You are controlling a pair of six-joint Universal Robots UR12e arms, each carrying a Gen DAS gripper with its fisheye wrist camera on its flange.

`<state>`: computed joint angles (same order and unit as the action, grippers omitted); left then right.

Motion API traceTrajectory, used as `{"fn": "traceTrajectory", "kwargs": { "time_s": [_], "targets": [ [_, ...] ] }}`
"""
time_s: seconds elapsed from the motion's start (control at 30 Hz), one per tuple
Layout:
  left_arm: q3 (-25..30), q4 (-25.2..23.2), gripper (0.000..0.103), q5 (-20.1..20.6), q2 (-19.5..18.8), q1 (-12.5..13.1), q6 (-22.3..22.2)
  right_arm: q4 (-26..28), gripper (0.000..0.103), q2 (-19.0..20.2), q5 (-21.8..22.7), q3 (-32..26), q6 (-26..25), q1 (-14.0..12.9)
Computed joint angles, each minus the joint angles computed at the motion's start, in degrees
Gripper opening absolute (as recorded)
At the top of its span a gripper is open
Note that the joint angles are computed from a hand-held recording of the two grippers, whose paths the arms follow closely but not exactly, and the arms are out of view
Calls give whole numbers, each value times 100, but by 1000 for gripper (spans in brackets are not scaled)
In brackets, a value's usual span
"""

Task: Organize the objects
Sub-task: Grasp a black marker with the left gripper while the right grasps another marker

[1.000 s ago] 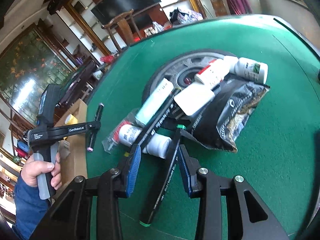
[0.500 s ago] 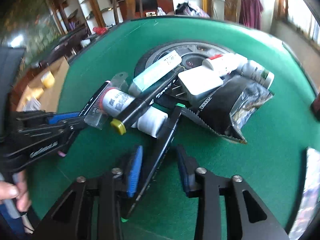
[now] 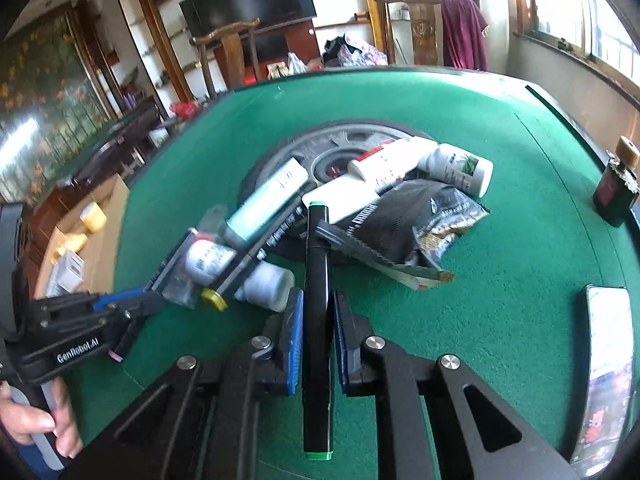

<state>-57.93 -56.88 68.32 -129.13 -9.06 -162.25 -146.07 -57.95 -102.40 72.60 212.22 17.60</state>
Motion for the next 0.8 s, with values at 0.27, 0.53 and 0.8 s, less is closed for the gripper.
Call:
{"fn": "traceTrajectory", "kwargs": {
  "time_s": [0.27, 0.53, 0.8],
  "targets": [
    [-227, 72, 14, 118, 151, 9, 127, -74, 13, 14, 149, 7, -22, 0],
    [-148, 184, 14, 713, 36, -166, 299, -51, 13, 33, 202, 9, -86, 14],
    [-363, 432, 14, 298, 143, -92, 235, -225, 13, 12, 194, 71, -40, 9]
  ]
}}
